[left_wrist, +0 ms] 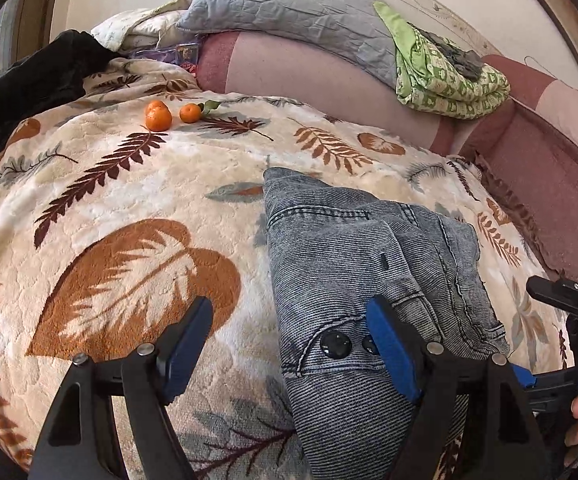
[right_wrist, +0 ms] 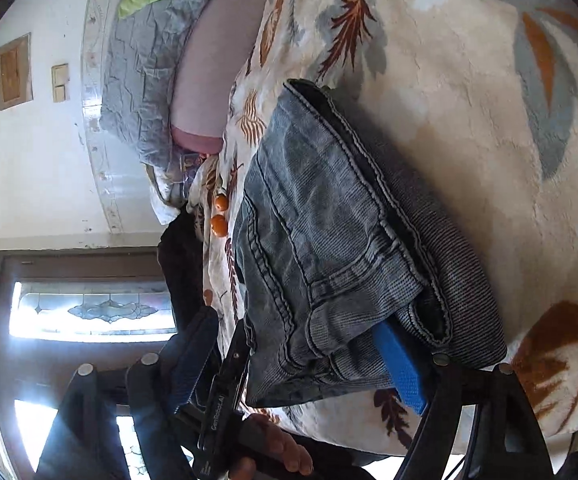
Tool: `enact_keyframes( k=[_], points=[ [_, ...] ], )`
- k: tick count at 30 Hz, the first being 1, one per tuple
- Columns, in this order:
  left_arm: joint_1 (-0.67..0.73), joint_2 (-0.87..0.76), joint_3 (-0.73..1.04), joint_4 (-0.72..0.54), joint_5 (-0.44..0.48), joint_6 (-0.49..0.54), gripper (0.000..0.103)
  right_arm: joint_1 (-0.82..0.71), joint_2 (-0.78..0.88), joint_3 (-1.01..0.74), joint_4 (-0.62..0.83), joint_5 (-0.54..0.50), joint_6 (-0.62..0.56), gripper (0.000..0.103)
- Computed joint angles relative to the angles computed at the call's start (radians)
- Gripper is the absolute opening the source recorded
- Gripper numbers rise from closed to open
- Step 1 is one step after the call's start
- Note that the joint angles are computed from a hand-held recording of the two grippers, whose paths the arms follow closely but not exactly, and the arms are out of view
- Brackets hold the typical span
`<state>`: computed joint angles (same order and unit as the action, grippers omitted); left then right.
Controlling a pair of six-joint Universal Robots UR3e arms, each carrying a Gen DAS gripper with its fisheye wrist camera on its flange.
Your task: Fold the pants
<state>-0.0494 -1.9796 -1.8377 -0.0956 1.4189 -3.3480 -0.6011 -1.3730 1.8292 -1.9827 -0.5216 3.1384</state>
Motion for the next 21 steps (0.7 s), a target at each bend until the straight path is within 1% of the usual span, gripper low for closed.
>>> enact_keyframes(
  k=[2,4,6,8,10,11,14,21],
  points=[
    [-0.002,0.000,-0.002,0.003,0.003,-0.001,0.080,0.020,0.027,0.000,-0.106,-0.019,0.087,0.082],
    [-0.002,-0.001,-0.002,0.004,0.003,-0.001,0.080,0.033,0.046,0.000,-0.163,-0.037,0.139,0.080],
    [0.000,0.000,-0.005,0.004,0.003,-0.006,0.080,0.042,0.039,-0.010,-0.172,-0.078,0.149,0.069],
    [0.001,0.001,-0.005,-0.001,0.001,-0.008,0.080,0.046,0.035,-0.028,-0.145,-0.125,0.117,0.024],
    [0.001,0.003,-0.005,-0.005,0.001,-0.009,0.080,0.046,0.025,-0.037,-0.132,-0.155,0.090,0.012],
    [0.000,0.004,-0.006,-0.006,0.005,-0.010,0.080,0.046,0.012,-0.038,-0.124,-0.166,0.072,0.010],
    [-0.005,0.004,-0.005,-0.007,0.014,-0.009,0.080,0.058,-0.046,-0.044,-0.129,-0.201,0.036,0.007],
    [-0.006,0.009,-0.006,-0.014,0.019,-0.007,0.080,0.074,-0.218,-0.034,-0.106,-0.254,-0.027,0.006]
  ],
)
